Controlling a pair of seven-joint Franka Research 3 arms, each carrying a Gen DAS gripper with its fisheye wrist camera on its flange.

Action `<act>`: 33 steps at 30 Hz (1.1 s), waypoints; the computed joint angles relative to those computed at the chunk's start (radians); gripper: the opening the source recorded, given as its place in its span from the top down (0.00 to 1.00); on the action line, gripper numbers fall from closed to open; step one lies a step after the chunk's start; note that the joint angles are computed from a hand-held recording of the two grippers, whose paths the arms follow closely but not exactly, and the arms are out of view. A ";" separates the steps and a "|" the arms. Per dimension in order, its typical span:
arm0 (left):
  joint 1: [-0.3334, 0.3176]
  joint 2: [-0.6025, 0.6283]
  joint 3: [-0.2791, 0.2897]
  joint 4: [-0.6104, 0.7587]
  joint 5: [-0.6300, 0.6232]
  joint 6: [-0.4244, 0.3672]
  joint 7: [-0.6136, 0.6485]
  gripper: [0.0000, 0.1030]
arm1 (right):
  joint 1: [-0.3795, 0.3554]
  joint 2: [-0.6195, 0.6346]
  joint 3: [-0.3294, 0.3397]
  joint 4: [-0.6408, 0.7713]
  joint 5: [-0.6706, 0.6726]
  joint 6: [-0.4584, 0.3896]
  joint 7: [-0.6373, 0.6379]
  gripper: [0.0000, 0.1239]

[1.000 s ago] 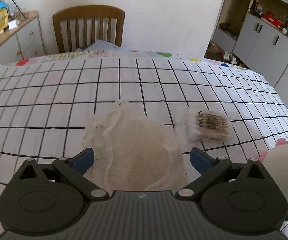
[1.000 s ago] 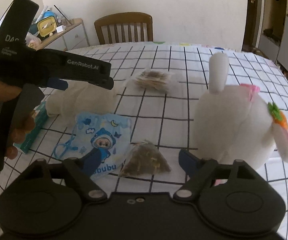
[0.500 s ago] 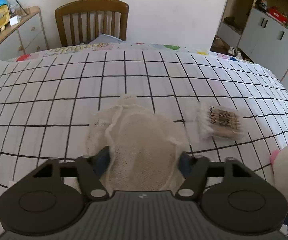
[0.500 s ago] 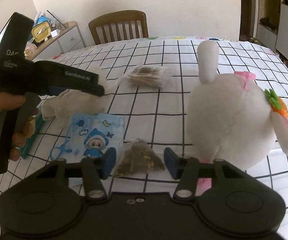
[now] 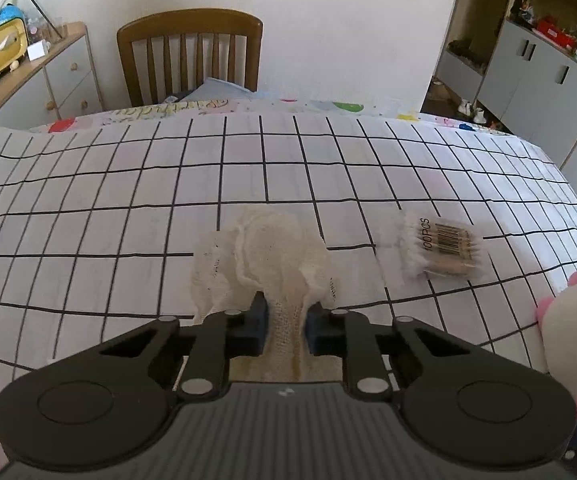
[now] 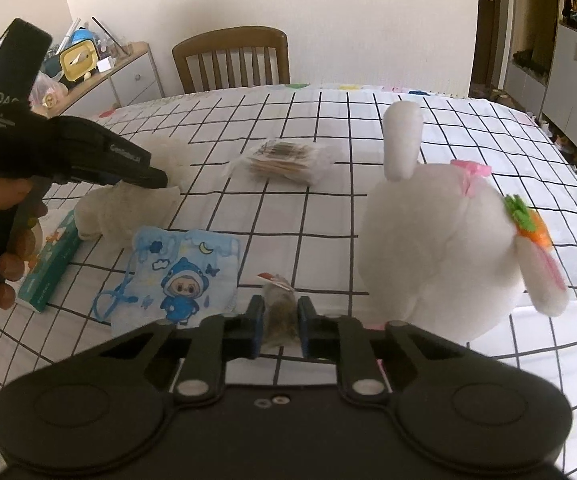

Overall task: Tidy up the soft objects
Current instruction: 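Carry the mesh bag and tea sachet with both grippers over the red tin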

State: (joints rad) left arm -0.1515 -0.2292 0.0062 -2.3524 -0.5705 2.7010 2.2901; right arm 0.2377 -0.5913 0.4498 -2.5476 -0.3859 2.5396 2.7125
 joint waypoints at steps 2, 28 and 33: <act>-0.002 -0.014 0.008 -0.006 -0.013 -0.005 0.016 0.84 | 0.000 -0.012 0.006 -0.001 -0.004 -0.006 0.007 0.91; 0.019 -0.336 0.171 -0.090 -0.007 -0.219 0.072 0.86 | 0.000 -0.137 0.075 0.098 0.016 -0.039 -0.043 0.96; 0.043 -0.392 0.210 -0.087 0.018 -0.281 0.057 0.86 | -0.013 -0.091 0.096 0.158 0.014 -0.001 -0.067 0.96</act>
